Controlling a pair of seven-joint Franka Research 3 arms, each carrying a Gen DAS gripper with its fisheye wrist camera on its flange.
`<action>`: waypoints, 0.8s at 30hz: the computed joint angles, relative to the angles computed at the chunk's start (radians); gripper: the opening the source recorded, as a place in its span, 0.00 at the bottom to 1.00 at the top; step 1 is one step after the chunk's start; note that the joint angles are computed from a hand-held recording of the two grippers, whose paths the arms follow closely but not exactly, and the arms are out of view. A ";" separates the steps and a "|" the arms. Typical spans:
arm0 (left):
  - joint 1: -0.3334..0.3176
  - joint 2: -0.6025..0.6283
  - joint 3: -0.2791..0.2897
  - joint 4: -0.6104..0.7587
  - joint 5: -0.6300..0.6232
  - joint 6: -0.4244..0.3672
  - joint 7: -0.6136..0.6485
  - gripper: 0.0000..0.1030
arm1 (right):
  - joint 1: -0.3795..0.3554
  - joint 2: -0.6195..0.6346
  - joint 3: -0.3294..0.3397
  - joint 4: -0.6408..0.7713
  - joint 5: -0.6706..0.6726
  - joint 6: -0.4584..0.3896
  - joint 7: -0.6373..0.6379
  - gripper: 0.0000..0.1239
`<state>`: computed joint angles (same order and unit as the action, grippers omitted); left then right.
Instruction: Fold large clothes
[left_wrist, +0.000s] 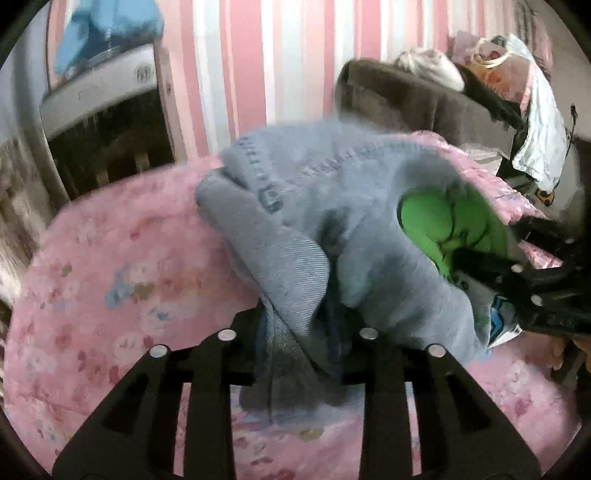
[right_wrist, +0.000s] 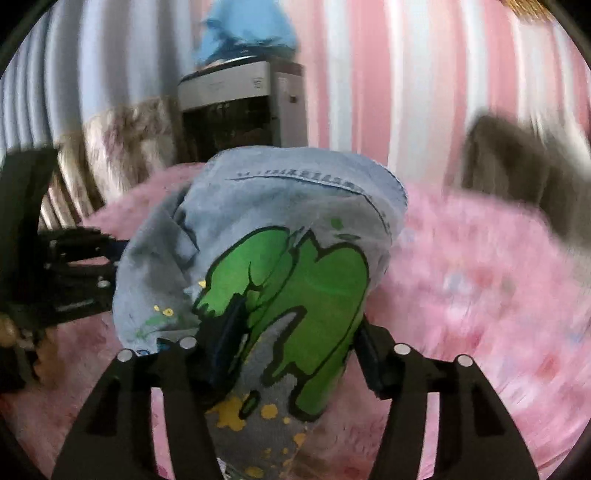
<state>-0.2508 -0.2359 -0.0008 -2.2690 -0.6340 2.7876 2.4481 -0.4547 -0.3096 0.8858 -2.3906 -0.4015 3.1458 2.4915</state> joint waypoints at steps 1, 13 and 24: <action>0.001 -0.011 -0.008 -0.011 0.009 0.019 -0.001 0.33 | 0.030 -0.004 -0.034 -0.038 0.052 0.058 0.004 0.49; -0.064 -0.155 0.112 -0.105 -0.088 0.111 -0.010 0.97 | -0.005 -0.338 0.056 -0.111 0.162 -0.049 0.029 0.81; -0.235 -0.243 0.233 -0.259 -0.042 0.393 -0.099 0.97 | -0.048 -0.545 0.159 -0.157 0.223 -0.108 0.253 0.81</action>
<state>-0.4856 -0.4792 0.2319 -2.5280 -0.6760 3.1803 2.3493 -0.5024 -0.8548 1.0446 -2.5471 -0.1785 3.0380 2.7448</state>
